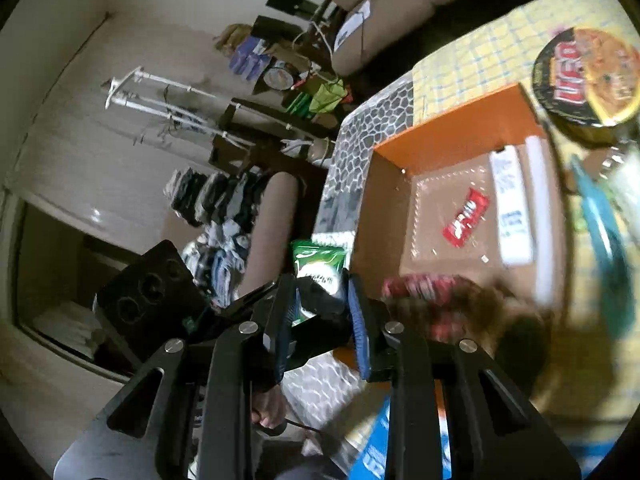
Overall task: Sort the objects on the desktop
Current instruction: 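Carry the Centrum packet with the right gripper over the box, then release the packet into the box beside the clear tray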
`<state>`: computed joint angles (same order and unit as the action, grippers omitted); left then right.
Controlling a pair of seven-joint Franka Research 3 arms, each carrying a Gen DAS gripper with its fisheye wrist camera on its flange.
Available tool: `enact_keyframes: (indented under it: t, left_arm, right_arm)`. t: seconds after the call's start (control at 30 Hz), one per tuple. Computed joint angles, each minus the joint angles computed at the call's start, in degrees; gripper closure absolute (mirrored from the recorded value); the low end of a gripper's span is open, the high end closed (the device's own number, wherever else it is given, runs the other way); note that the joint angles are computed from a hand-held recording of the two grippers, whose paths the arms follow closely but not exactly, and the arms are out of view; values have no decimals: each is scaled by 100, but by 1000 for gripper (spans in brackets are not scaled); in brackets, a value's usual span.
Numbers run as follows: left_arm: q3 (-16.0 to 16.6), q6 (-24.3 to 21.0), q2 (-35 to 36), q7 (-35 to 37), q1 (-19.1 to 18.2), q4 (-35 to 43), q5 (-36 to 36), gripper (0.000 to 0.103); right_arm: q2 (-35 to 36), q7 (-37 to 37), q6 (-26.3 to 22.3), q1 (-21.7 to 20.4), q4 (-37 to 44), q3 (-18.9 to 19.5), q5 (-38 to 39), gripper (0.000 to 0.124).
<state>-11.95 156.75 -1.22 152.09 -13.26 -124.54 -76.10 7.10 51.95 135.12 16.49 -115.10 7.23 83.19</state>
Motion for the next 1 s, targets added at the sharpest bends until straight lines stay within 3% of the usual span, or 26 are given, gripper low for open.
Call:
enact_keyframes:
  t: [0.23,0.3,0.4,0.57,0.6,0.67,0.8,0.9,1.0]
  left_arm:
    - [-7,-70,1021,-1558,377,671,2062,76]
    - [55,47,1325,-2299,390,828,2847,76]
    - [317,233,1624,-3583,231,956,4123,62]
    - [273,517,1641,-4304,312,809,4857,49]
    - [191,588,1598,-4316,383,747,4865,45]
    - [14,704,1531,-4364,540,658,4832,27]
    - [-670,809,1213,-3866,1051,428,4071,23]
    - [-1064,826,779,-2936,1145,180,2721,14]
    - [-1126,568,496,-2284,952,101,1669,8]
  right_arm:
    - [1507,950,236,-7,1420,176,-1026,99]
    - [1917,1305,309,0,1805,222,-1456,99]
    - [2418,1768,382,-15,2276,309,-1909,99]
    - [2729,2249,550,-113,2557,513,-2408,98]
    - [2669,2187,582,-175,2481,587,-2409,97]
    - [2464,2106,649,-241,2262,649,-2458,91]
    - [1408,1469,703,-455,1236,687,-2159,87]
    - [238,863,603,-524,136,452,-1887,81]
    - [-839,500,668,-505,-925,112,-1721,71]
